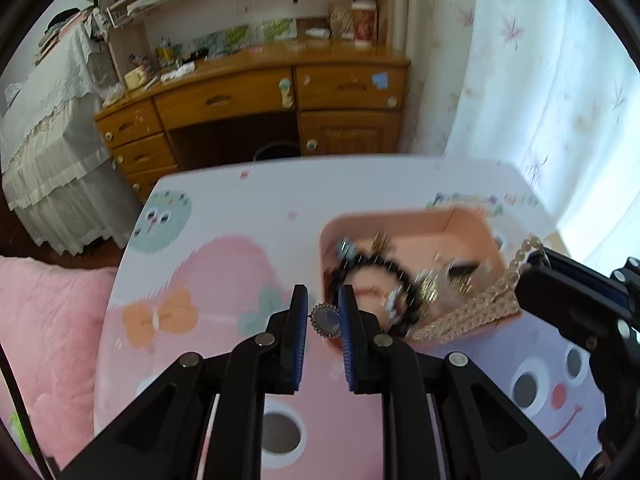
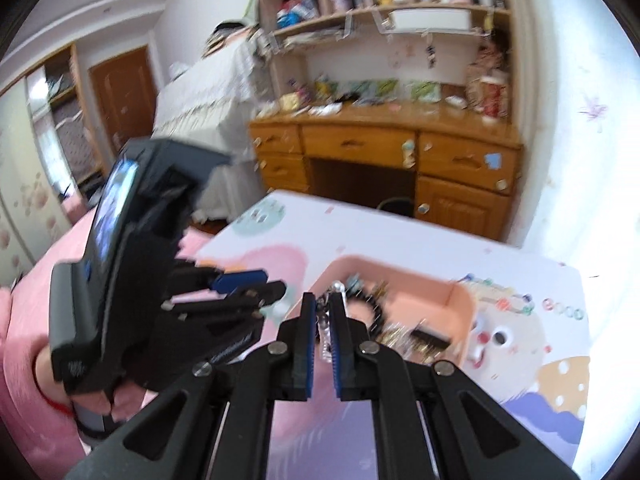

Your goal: Organize jewelry

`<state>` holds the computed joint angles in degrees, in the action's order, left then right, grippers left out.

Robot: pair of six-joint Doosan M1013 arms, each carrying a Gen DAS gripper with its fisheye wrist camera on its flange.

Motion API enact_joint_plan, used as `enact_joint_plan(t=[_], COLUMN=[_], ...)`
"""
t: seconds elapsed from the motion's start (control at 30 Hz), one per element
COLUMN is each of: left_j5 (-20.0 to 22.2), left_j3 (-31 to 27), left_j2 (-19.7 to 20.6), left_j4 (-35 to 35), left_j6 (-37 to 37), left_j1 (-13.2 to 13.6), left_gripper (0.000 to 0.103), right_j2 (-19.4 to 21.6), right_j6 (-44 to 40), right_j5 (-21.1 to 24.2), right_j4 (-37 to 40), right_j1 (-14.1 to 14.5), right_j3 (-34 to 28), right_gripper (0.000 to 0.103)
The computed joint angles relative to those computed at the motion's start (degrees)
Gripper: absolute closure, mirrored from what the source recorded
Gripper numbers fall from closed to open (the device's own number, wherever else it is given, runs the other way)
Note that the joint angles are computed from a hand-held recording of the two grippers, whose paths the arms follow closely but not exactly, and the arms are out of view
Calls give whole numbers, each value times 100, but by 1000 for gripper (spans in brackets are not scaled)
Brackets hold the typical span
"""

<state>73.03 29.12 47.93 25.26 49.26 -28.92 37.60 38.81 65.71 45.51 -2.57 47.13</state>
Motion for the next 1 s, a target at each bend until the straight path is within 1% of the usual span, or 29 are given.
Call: enact_joint_plan(t=[0.13, 0.2, 0.27, 0.3, 0.33, 0.37, 0.4, 0.43, 0.47, 0.5, 0.53, 0.57, 0.6, 0.67, 0.73, 0.83, 0.93, 1.0], left_j5=[-269, -545, -847, -937, -849, -602, -413, -391, -543, -677, -738, -791, -818, -861, -831, -770, -717, -498], left_j3=[-218, -151, -41, -32, -154, -359, -492, -469, -253, -58, 69, 194, 299, 567, 895, 1410, 1902, 2209], left_j2=[93, 59, 14, 17, 86, 191, 260, 250, 140, 35, -36, -103, -157, -292, -453, -706, -964, -1136], left_j4=[25, -72, -296, -449, -631, -681, -674, -627, -556, -553, -577, -612, -661, -810, -930, -1108, -1338, -1541], left_j6=[54, 33, 24, 56, 119, 150, 165, 141, 92, 86, 88, 80, 73, 87, 93, 83, 163, 329], left_j1=[18, 39, 80, 104, 131, 133, 128, 120, 111, 112, 117, 128, 141, 169, 177, 169, 155, 123], left_gripper=[90, 90, 89, 89, 79, 57, 45, 31, 31, 31, 29, 24, 22, 21, 21, 21, 21, 21], right_j2=[59, 17, 29, 68, 135, 234, 302, 313, 278, 231, 204, 147, 114, 27, -33, -206, -411, -541], right_j6=[510, 701, 926, 1098, 1235, 1519, 1804, 1953, 2001, 1988, 1993, 2050, 2114, 2341, 2554, 2911, 3313, 3649], right_j5=[-88, -332, -479, -463, -372, -182, -76, -77, -146, -242, -299, -394, -437, -463, -406, -365, -250, -29], right_j4=[61, -72, -164, -138, -141, -238, -441, -573, -617, -590, -590, -656, -722, -912, -1066, -1366, -1673, -1985], right_j1=[-44, -26, -15, -25, -28, -33, -22, -15, -22, -41, -50, -56, -60, -64, -71, -61, -41, -5], right_j3=[-62, 35, 52, 22, -80, -248, -383, -416, -358, -271, -224, -135, -84, 46, 135, 434, 822, 1059], right_gripper=[97, 97, 96, 96, 95, 89, 80, 75, 68, 63, 61, 56, 50, 44, 42, 38, 31, 27])
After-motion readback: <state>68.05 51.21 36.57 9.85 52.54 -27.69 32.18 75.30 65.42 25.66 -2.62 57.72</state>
